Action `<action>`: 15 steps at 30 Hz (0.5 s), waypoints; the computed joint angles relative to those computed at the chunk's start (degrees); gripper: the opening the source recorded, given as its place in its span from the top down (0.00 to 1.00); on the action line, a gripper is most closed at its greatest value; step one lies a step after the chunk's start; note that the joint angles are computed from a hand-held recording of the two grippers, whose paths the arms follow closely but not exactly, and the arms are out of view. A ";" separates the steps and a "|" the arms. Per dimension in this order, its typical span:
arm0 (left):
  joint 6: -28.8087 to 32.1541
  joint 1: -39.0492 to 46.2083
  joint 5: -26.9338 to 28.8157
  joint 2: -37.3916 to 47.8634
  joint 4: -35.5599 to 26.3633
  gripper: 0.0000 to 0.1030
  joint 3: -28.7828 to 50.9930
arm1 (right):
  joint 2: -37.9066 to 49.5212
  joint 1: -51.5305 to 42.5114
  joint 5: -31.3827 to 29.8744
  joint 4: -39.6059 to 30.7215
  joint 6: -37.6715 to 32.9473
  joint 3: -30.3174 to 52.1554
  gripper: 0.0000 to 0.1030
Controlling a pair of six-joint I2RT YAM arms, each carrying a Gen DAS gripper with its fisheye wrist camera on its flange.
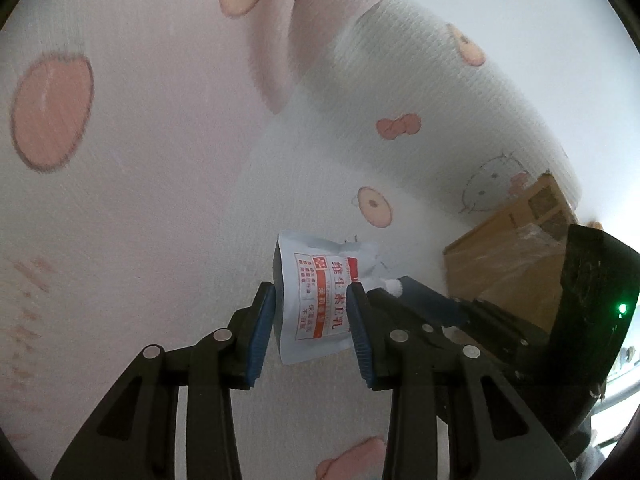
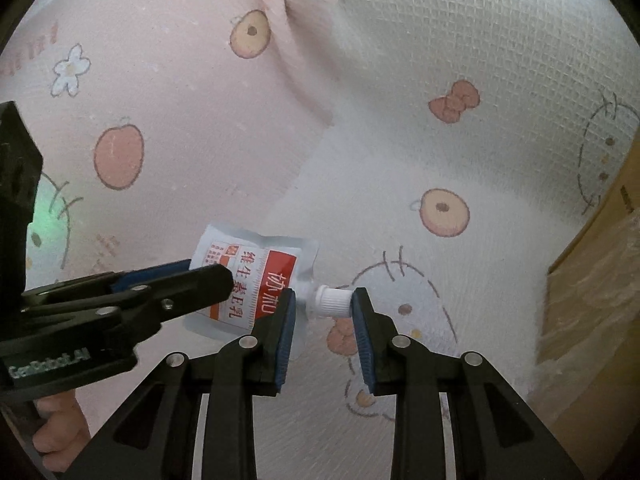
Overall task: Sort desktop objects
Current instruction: 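Lift the pouch and carry it over the cardboard box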
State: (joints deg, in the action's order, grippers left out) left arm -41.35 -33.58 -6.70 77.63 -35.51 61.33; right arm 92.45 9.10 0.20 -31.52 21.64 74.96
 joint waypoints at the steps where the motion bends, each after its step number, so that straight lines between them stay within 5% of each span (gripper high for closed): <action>1: 0.33 -0.61 -1.23 -0.22 -1.01 0.62 0.82 | -0.41 -0.19 -0.93 -0.18 0.19 0.13 0.75; 15: 3.04 -5.11 -2.83 -1.90 -7.50 0.62 12.46 | -9.60 -0.90 2.03 -10.95 -0.51 6.16 0.75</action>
